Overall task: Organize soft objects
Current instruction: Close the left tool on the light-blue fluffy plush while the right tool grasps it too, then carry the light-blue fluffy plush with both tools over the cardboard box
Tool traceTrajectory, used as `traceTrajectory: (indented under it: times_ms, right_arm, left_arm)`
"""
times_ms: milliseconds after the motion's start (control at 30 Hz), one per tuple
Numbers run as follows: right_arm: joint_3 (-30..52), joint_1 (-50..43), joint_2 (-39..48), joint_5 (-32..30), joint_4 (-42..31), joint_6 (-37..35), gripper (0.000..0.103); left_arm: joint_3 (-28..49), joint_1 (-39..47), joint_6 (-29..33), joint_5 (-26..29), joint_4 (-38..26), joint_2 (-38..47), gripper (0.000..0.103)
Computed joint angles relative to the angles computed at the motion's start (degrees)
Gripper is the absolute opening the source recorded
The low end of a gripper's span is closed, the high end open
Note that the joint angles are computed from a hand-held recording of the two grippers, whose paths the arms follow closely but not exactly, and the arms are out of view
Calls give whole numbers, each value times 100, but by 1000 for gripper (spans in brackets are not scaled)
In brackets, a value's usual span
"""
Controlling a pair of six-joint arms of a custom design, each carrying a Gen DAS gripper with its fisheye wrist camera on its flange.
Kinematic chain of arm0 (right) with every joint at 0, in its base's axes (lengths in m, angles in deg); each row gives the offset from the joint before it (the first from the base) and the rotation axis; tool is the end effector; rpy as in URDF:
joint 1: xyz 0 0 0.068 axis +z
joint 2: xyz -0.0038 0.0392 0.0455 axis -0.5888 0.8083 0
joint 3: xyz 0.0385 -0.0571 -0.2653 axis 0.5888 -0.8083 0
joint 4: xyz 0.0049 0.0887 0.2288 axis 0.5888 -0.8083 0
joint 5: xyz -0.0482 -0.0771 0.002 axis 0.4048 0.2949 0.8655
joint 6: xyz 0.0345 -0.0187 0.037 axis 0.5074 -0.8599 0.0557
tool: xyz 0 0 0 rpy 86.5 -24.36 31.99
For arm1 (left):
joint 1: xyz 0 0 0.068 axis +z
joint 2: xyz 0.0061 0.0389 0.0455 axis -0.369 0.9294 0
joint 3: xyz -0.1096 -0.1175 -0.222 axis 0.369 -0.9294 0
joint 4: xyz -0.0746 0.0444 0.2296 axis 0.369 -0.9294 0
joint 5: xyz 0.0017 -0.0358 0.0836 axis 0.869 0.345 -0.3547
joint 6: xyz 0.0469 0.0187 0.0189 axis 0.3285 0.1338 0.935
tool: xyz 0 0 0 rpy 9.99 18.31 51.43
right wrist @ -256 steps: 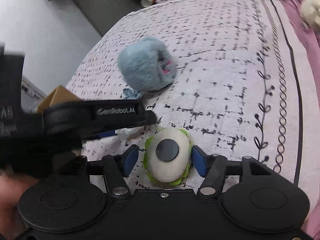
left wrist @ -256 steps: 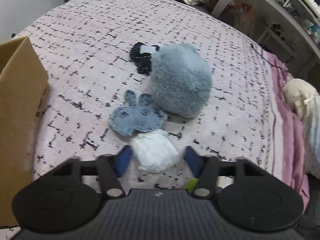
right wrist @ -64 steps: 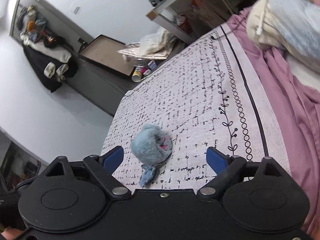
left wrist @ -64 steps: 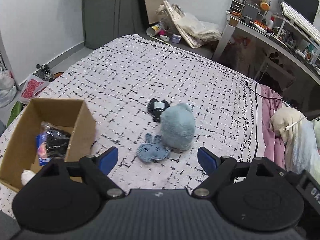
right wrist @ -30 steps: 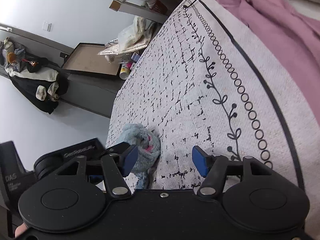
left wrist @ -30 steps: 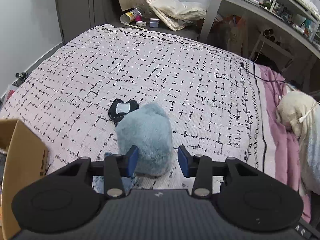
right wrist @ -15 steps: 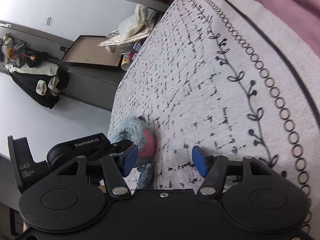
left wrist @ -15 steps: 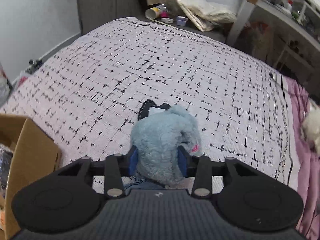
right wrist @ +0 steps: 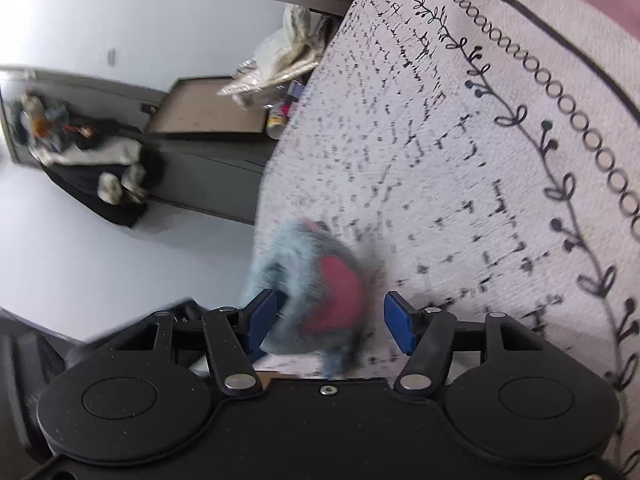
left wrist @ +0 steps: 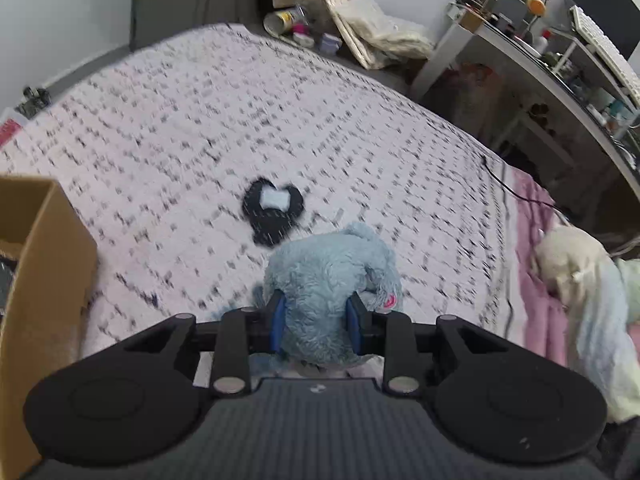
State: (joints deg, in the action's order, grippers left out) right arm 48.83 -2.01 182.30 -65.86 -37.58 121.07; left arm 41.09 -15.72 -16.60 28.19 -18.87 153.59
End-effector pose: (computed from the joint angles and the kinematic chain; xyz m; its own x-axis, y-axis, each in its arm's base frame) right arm 0.2226 0.1373 0.1415 -0.3207 0.9290 -0.1847 0.2734 0.2775 0.9210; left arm 0.3330 0.0178 0.2448 -0.8363 0.0905 -0.5408 0.3002 0.9009 -0.3135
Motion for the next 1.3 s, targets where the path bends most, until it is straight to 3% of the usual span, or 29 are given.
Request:
traceTrajectory:
  times_ms: [33,100,133,200,267,733,1300]
  right_arm:
    - [8,6,34,12,29,80,58]
    - [46,-1,47,-34,-131,154,44]
    - [35,-9,88,-113,-84,149,31]
    - [17,59,67,-134,-71,105,25]
    - [199,184,-206,4,-652,-171,20]
    - [1474,838,-898,499,-2795,-810,18]
    - [2782,1705,-619,965,-3693,-1420,18]
  left_arm:
    - [71,60,-14,122,-210,34,30]
    - [47,144,-16,251,-390,-2,30]
    - [-34,166,14,261,-373,-85,30]
    - [-179,191,71,196,-327,-231,30]
    - [-214,270,112,226,-385,-304,30]
    - [482,1193,863,728,-1477,-559,30]
    - [2064,2697,2266,1493,-3287,25,30]
